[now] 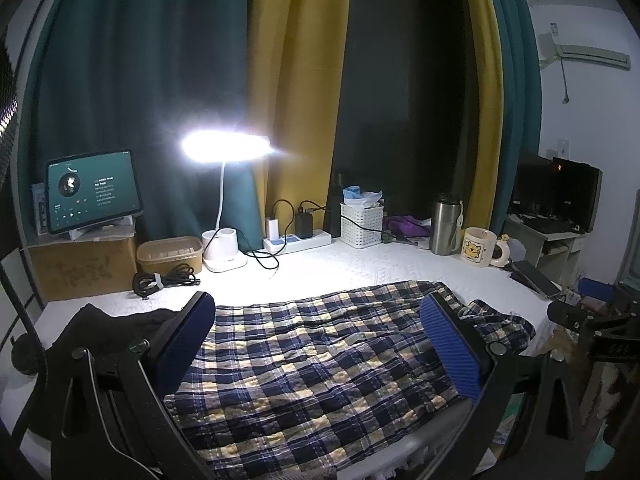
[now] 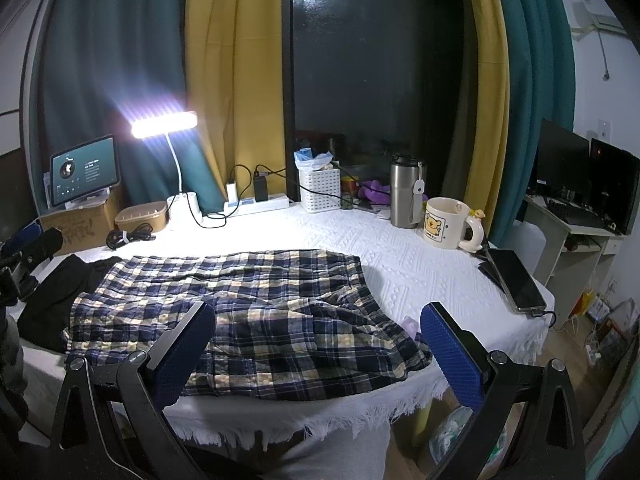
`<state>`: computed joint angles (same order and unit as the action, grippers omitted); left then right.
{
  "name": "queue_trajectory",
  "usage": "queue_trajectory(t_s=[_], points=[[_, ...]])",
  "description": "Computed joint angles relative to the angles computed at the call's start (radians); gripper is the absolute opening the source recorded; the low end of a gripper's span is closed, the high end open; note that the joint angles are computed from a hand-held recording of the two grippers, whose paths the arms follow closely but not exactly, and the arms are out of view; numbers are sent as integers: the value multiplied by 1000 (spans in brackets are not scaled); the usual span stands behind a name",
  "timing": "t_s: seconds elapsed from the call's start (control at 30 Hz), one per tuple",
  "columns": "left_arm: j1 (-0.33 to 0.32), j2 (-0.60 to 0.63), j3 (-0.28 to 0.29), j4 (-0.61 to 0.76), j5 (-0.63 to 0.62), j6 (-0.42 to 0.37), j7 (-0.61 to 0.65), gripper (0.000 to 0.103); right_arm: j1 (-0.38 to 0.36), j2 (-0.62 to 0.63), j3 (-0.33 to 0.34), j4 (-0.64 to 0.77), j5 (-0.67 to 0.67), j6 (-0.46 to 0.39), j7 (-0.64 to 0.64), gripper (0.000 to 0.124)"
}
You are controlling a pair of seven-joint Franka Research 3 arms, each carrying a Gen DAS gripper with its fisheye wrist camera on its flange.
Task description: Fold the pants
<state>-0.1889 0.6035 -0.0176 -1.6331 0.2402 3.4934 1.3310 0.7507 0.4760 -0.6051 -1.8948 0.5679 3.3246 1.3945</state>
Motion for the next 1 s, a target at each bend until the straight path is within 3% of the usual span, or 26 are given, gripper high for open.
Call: queue_trajectory(t_s=[1.0], points=[[-1,-3,-4,-5,4,-5,8,101,3,-4,-6,-4,-6,-3,6,103]])
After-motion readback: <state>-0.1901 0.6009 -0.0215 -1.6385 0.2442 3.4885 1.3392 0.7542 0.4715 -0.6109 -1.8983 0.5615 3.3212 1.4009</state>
